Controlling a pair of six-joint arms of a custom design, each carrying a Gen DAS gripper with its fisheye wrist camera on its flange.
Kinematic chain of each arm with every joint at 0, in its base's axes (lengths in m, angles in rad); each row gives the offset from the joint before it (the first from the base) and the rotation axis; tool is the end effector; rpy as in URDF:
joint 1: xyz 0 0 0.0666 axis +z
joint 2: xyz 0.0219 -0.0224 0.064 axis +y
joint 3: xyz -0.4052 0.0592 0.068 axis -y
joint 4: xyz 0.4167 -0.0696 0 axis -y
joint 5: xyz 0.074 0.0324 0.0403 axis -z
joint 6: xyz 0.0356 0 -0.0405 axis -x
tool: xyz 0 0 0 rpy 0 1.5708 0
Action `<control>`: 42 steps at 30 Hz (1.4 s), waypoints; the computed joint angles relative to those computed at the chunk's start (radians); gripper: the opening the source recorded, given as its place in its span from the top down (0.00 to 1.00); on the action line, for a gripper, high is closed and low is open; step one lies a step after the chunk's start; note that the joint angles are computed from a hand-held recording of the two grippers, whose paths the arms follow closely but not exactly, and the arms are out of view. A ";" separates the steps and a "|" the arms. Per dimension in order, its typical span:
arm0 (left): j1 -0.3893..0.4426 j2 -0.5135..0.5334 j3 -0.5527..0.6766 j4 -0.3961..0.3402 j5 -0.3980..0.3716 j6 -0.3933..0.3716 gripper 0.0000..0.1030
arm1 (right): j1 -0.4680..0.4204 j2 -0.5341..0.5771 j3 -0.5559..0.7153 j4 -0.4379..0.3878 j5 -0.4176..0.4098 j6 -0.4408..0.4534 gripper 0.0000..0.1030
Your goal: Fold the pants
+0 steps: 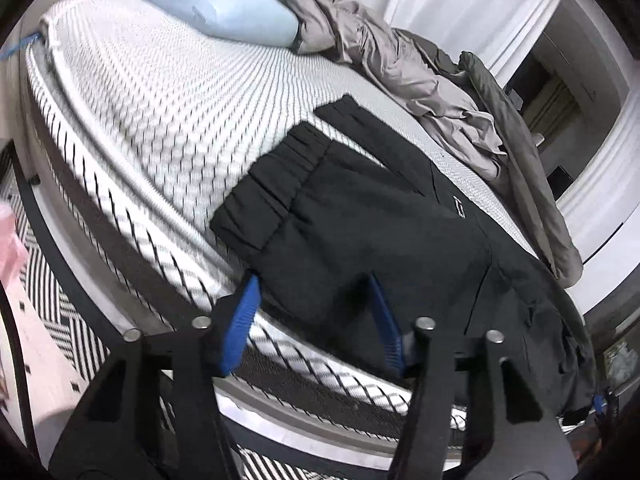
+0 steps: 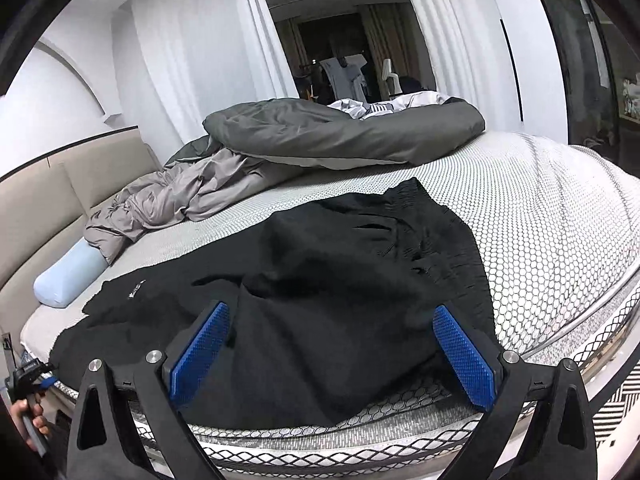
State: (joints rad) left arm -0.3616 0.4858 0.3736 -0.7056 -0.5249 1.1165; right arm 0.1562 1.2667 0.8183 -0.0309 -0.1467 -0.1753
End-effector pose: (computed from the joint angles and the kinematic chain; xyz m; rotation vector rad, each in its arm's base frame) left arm 0.1754 -0.0477 0.2567 -1.0495 2.0000 -0.1522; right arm 0.4317 0.0728 0.3064 -0.0723 2.0621 0.3559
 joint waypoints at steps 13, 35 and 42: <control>0.246 0.118 0.039 0.203 0.200 -0.165 0.93 | -0.105 -0.026 -0.033 -0.072 -0.045 -0.144 0.01; 0.550 -0.145 0.059 0.035 0.336 -0.347 1.00 | -0.285 0.127 -0.026 -0.066 -0.415 -0.502 0.23; 0.555 -0.129 0.051 0.036 0.343 -0.346 1.00 | -0.287 0.165 -0.022 -0.020 -0.401 -0.598 0.51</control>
